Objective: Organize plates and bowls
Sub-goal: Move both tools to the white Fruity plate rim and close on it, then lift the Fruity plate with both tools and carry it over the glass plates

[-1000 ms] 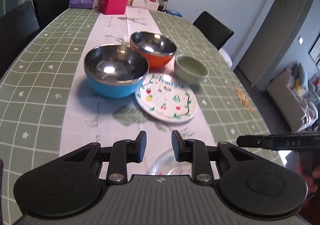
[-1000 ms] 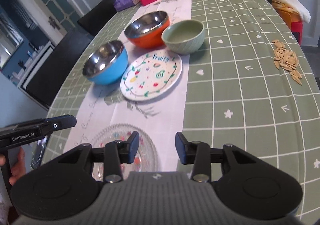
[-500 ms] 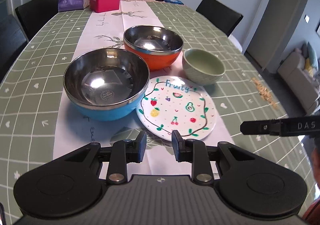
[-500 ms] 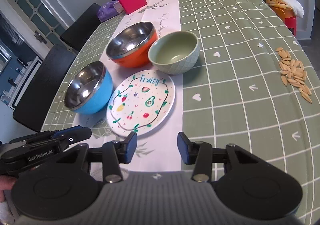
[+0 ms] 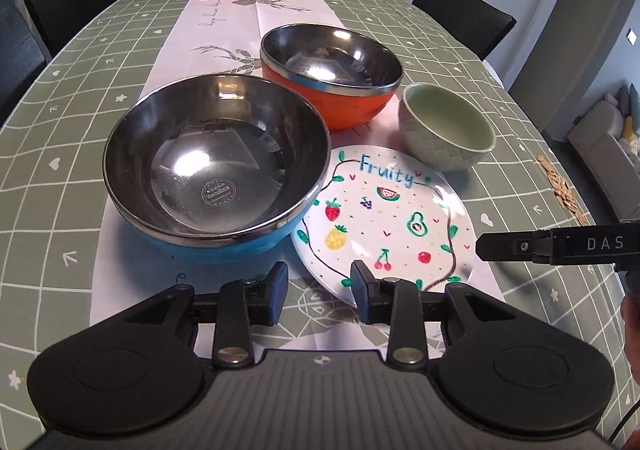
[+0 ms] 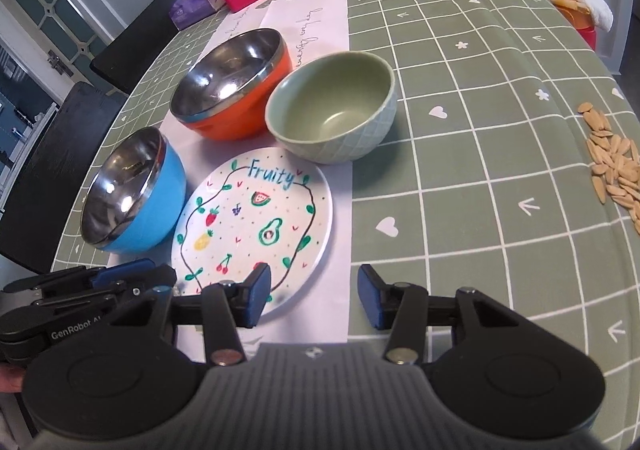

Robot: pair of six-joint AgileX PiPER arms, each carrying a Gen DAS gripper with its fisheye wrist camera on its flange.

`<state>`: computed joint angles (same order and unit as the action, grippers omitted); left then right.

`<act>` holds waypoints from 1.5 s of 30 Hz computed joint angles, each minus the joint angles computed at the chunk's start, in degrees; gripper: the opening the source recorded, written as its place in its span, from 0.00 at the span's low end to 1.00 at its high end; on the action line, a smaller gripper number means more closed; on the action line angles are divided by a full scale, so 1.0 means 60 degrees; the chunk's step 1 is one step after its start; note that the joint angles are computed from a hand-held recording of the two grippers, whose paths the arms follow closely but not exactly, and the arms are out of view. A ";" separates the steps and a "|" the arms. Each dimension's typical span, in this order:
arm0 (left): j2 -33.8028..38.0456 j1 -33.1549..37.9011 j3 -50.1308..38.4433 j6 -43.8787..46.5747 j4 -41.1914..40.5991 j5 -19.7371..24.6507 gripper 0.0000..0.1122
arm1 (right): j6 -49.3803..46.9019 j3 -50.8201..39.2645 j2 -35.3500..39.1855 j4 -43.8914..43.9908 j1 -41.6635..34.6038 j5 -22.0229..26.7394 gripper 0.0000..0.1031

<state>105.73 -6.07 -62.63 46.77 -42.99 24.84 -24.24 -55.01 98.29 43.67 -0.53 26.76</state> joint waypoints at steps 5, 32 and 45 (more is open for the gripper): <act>0.0345 0.0124 -0.0138 0.0671 -0.1053 -0.0062 0.43 | -0.0341 -0.0333 0.0506 0.0501 -0.0160 0.0042 0.51; 0.1877 0.2210 -0.0088 0.3679 -0.6759 0.2879 0.18 | -0.5602 -0.0180 0.2876 0.7092 -0.2839 0.3987 0.26; 0.2242 0.2288 -0.0536 0.2778 -0.6548 0.3052 0.09 | -0.5477 -0.0105 0.3043 0.7073 -0.2974 0.4083 0.02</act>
<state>119.19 7.66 -65.85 63.43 -82.28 43.15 -57.10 -55.64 116.55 86.11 -18.37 51.25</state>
